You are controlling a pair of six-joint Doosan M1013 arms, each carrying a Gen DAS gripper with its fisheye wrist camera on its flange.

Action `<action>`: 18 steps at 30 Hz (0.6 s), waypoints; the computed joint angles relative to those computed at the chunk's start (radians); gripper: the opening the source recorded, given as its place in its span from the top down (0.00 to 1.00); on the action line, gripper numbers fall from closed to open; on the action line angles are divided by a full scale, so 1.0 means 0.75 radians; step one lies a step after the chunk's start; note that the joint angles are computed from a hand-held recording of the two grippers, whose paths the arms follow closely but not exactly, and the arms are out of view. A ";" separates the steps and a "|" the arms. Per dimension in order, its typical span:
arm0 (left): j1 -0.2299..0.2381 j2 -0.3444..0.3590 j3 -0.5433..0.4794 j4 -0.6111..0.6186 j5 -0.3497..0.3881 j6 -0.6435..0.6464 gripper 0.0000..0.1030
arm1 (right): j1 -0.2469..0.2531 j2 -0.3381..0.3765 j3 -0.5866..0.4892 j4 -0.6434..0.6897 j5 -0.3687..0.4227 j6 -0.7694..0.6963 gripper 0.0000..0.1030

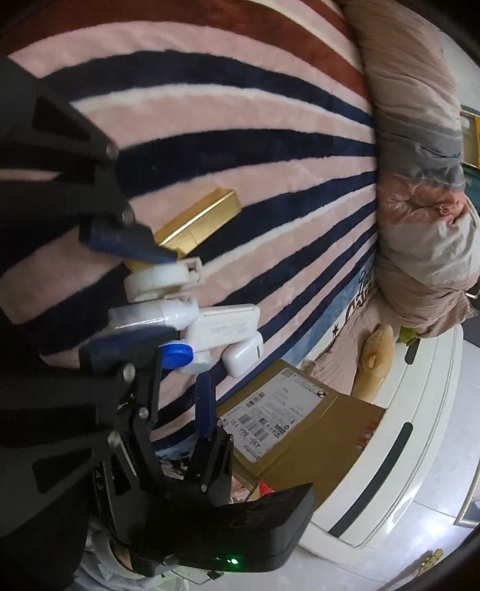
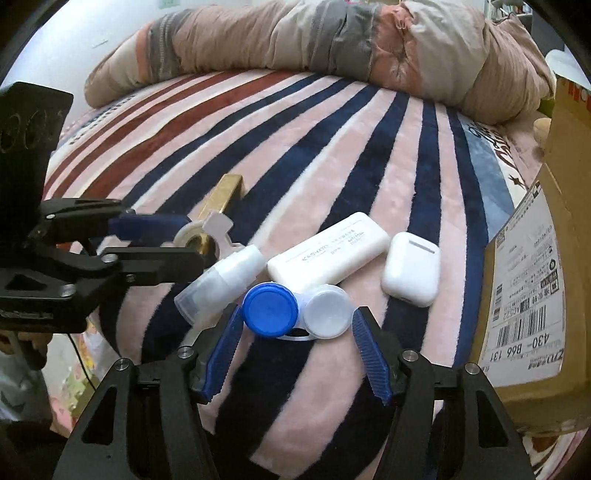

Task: Organize rigid objects
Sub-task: 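Grasp the white tape roll with the left gripper while the right grasps the blue-white lens case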

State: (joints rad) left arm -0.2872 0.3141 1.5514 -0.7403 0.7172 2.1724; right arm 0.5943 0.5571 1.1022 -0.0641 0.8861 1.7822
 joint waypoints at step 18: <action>-0.011 -0.035 0.003 0.023 -0.046 0.005 0.91 | 0.025 -0.033 0.022 -0.051 -0.086 -0.008 0.43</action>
State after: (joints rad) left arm -0.2952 0.2882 1.5536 -0.7234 0.6830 2.1763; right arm 0.6133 0.5324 1.1185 -0.1026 0.8214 1.7764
